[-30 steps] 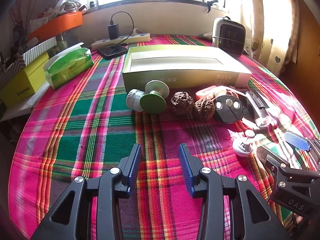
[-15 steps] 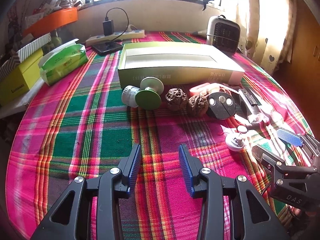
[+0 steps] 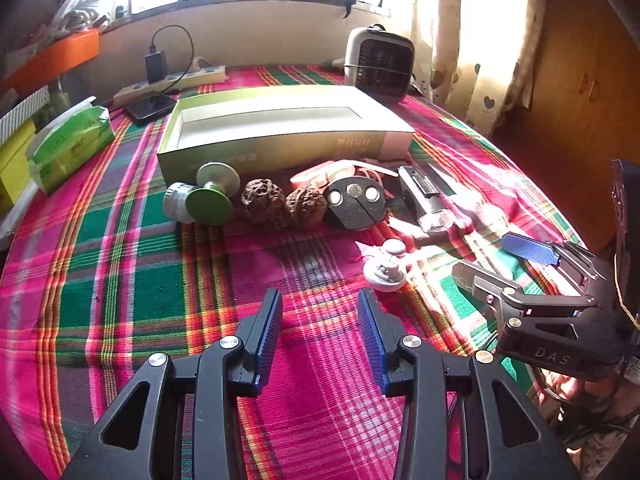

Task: Organize objects
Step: 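Grasp the small white knob with the left tool while the right tool approaches the black flashlight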

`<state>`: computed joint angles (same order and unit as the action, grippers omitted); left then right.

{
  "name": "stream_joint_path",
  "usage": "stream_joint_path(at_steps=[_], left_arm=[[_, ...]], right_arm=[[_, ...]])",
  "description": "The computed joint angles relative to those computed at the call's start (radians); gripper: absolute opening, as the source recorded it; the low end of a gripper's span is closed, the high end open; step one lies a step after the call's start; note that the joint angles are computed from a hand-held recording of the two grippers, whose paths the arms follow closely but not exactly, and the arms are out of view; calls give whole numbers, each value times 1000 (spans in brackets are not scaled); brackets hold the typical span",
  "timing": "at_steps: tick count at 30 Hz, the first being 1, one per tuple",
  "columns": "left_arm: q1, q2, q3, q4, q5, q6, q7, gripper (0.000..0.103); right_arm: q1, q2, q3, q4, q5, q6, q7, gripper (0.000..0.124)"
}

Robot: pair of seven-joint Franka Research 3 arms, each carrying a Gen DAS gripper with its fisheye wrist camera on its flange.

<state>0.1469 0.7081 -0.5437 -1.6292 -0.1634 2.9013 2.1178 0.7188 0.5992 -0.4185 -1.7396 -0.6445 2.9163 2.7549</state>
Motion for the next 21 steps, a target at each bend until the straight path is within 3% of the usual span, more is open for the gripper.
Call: stream_joint_path(at_steps=[3, 6, 14, 21], left_arm=[[37, 8, -59, -6, -13, -12, 64, 37], [36, 14, -71, 7, -24, -36, 97, 37], [-62, 32, 27, 76, -15, -73, 48, 37], [-82, 51, 38, 107, -9, -74, 45, 36]], right_arm=[[1, -9, -9, -15, 2, 11, 13, 79], [6, -13, -20, -28, 2, 22, 28, 79], [14, -15, -35, -38, 10, 39, 18, 79], [20, -16, -48, -45, 28, 40, 16, 79]])
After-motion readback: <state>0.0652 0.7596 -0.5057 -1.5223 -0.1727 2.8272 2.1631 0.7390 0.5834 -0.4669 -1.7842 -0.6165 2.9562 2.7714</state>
